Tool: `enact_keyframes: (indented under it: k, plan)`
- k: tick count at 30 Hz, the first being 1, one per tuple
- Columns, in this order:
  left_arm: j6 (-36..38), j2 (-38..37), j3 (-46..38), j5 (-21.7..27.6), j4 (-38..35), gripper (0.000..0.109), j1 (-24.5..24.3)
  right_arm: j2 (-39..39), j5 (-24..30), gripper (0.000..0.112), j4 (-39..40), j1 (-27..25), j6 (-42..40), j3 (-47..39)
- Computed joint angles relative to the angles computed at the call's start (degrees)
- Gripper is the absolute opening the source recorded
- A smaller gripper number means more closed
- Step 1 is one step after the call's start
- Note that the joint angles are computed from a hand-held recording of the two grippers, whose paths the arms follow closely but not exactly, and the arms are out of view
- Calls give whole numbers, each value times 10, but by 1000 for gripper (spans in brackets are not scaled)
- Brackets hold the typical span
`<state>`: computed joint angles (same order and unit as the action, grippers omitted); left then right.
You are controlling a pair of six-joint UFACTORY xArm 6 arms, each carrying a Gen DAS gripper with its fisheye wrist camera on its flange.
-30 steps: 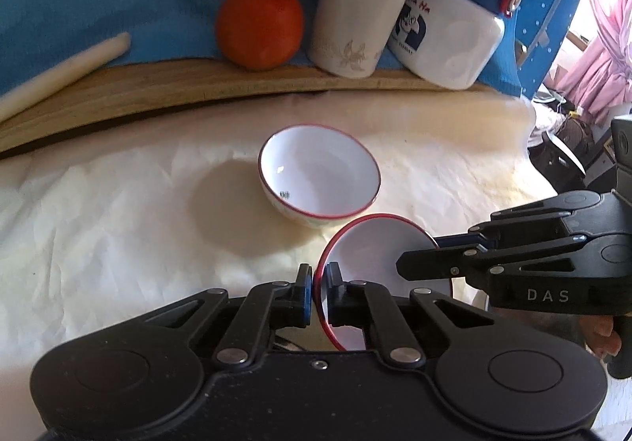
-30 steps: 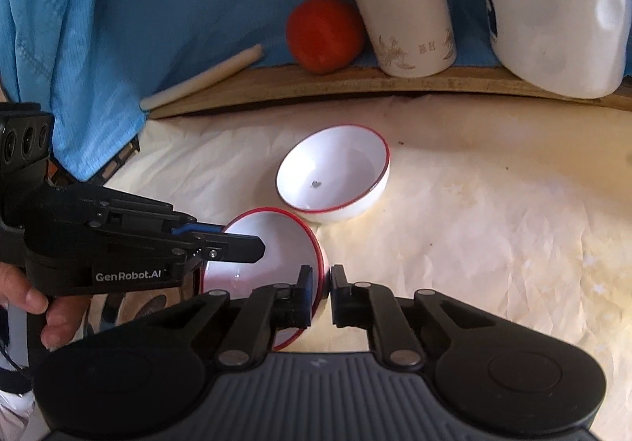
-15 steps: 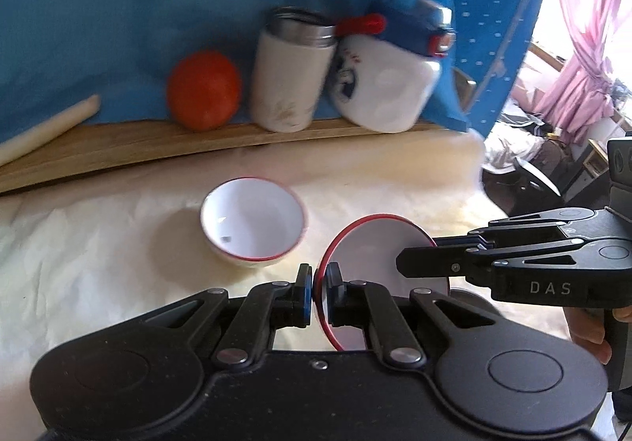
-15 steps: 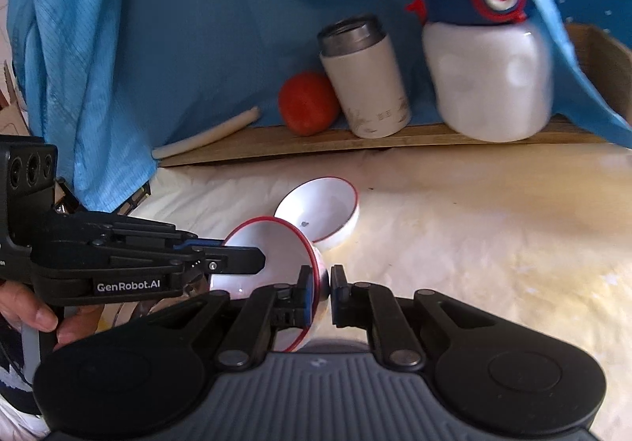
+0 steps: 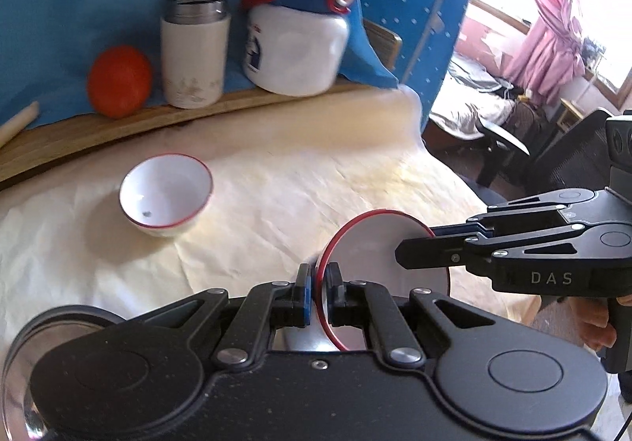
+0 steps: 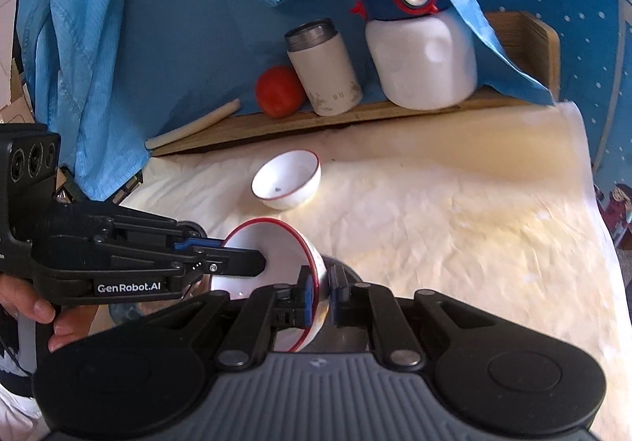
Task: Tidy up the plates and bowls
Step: 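Lift the white bowl with both grippers and carry it over the steel bowl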
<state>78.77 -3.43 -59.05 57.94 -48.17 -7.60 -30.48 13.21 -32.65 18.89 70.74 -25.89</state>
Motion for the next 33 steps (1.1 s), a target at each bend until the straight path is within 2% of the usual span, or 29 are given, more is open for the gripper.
enact_keyframes:
  k: [10, 18, 33]
  plan:
    - [0, -34, 44, -23, 42, 8, -11, -21, 20, 10, 46, 30, -29, 24]
    - [-15, -29, 49, -41, 69, 8, -22, -5, 9, 10, 91, 32, -73, 26]
    - [-34, -12, 42, -57, 85, 9, -31, 27, 20, 11, 171, 33, -167, 6]
